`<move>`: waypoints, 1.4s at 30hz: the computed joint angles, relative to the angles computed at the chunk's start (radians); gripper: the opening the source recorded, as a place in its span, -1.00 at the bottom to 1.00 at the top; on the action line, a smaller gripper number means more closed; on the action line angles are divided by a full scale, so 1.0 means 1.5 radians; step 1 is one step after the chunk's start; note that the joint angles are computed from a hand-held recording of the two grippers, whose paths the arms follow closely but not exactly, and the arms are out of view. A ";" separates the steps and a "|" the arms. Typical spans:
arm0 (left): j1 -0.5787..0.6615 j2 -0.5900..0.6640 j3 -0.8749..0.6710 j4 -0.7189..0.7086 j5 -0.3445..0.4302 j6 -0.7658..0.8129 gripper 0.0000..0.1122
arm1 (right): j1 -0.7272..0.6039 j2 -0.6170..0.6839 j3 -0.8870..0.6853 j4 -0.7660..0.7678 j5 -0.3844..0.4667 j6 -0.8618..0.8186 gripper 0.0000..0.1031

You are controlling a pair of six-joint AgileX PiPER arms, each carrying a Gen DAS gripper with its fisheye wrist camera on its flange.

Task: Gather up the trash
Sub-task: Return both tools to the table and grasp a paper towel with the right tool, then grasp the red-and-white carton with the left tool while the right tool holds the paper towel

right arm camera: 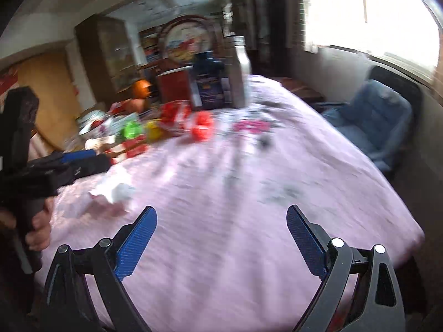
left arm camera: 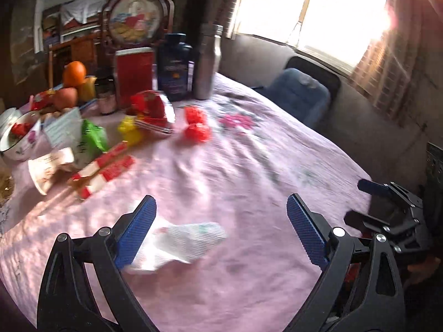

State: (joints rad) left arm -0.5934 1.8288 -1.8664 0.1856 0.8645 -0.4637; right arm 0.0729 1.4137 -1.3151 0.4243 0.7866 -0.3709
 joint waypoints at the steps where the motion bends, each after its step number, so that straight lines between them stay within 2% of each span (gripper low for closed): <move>1: 0.020 -0.013 0.017 0.005 -0.004 -0.004 0.65 | 0.036 0.018 -0.021 -0.014 0.001 0.018 0.80; 4: 0.094 -0.054 0.091 0.056 -0.045 -0.059 0.67 | 0.125 0.070 -0.082 -0.037 0.013 0.036 0.80; 6: 0.141 -0.078 0.138 0.057 -0.079 -0.077 0.67 | 0.187 0.118 -0.138 -0.072 0.025 0.055 0.80; 8: 0.169 -0.076 0.133 0.083 -0.054 -0.116 0.67 | 0.231 0.172 -0.200 -0.100 0.048 0.066 0.80; 10: 0.197 -0.092 0.150 0.080 -0.065 -0.112 0.67 | 0.264 0.222 -0.254 -0.115 0.063 0.072 0.80; 12: 0.213 -0.089 0.150 0.098 -0.048 -0.135 0.67 | 0.292 0.281 -0.324 -0.125 0.093 0.079 0.80; 18: 0.241 -0.071 0.143 0.053 -0.032 -0.126 0.67 | 0.331 0.409 -0.474 -0.148 0.171 0.119 0.78; 19: 0.237 -0.070 0.142 0.053 -0.033 -0.121 0.67 | 0.335 0.418 -0.485 -0.155 0.177 0.126 0.67; 21: 0.233 -0.059 0.131 0.049 -0.029 -0.111 0.67 | 0.338 0.434 -0.502 -0.161 0.190 0.131 0.26; 22: 0.232 -0.058 0.130 0.043 -0.030 -0.105 0.67 | 0.336 0.443 -0.511 -0.164 0.198 0.135 -0.16; 23: 0.232 -0.056 0.130 0.034 -0.030 -0.097 0.67 | 0.335 0.448 -0.515 -0.167 0.202 0.143 -0.49; 26: 0.237 -0.047 0.126 -0.013 -0.033 -0.064 0.67 | 0.313 0.421 -0.468 -0.134 0.166 0.141 -0.79; 29: 0.242 -0.030 0.113 -0.067 -0.027 -0.018 0.67 | 0.280 0.353 -0.369 -0.099 0.088 0.139 -0.80; 31: 0.237 -0.019 0.106 -0.073 -0.023 -0.005 0.67 | 0.252 0.311 -0.313 -0.071 0.055 0.131 -0.80; 35: 0.220 -0.004 0.102 -0.049 -0.029 -0.008 0.67 | 0.197 0.239 -0.220 -0.049 0.024 0.116 -0.80; 38: 0.207 0.005 0.105 -0.028 -0.045 -0.002 0.67 | 0.159 0.200 -0.167 -0.027 0.021 0.089 -0.79; 42: 0.204 0.015 0.103 -0.037 -0.061 0.024 0.55 | 0.124 0.168 -0.117 0.024 0.022 0.036 -0.79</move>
